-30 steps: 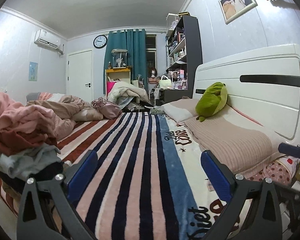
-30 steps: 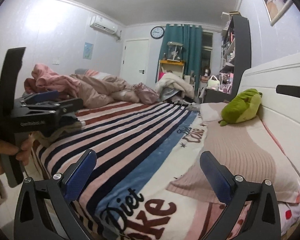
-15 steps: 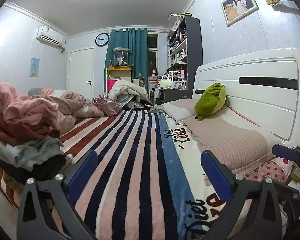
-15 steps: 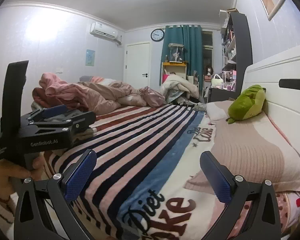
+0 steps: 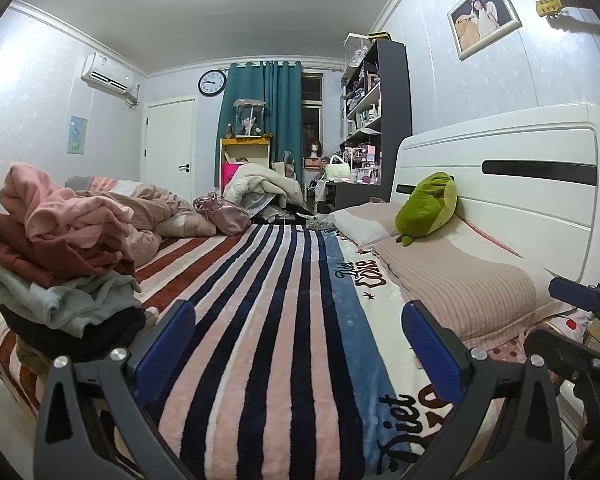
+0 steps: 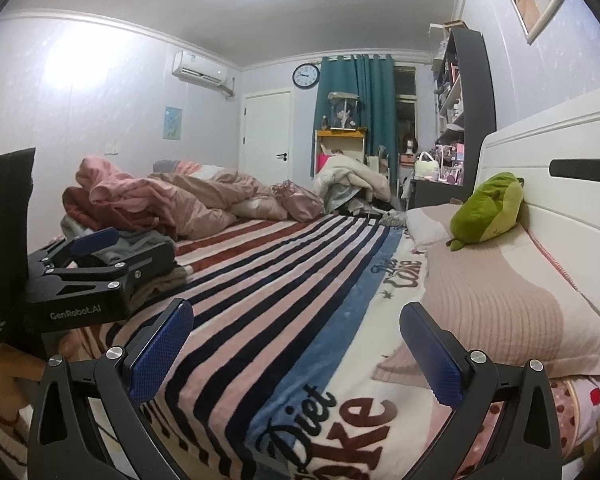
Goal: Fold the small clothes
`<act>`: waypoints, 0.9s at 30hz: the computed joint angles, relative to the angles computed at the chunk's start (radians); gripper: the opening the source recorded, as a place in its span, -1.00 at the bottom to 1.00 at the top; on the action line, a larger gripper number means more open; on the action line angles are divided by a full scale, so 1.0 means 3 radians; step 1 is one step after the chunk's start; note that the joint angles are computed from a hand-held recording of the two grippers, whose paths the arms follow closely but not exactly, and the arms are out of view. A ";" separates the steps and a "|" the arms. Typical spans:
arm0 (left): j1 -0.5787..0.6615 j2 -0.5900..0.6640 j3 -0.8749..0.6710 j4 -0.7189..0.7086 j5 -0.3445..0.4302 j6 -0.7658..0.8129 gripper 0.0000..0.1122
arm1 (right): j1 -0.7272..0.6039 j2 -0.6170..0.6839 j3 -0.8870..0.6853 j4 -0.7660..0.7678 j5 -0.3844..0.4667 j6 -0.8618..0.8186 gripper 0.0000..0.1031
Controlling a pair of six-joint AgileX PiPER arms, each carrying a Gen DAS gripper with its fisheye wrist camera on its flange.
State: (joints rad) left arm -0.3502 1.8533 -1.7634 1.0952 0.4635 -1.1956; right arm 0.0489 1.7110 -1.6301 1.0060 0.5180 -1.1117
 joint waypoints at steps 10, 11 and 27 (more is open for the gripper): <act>-0.0028 -0.0089 0.0140 0.0279 -0.0003 -0.0277 0.82 | -0.0010 -0.0032 0.0038 0.0133 -0.0017 -0.0058 1.00; -0.0036 -0.0091 0.0140 0.0286 0.0013 -0.0274 0.82 | -0.0011 -0.0032 0.0038 0.0139 -0.0015 -0.0063 1.00; -0.0099 -0.0165 0.0250 0.0545 0.0049 -0.0524 0.82 | 0.0014 -0.0134 0.0158 0.0167 -0.0157 -0.0092 1.00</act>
State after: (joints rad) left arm -0.3798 1.8038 -1.6885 1.2587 0.4781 -1.3529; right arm 0.0530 1.6708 -1.5827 1.0559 0.4708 -1.1392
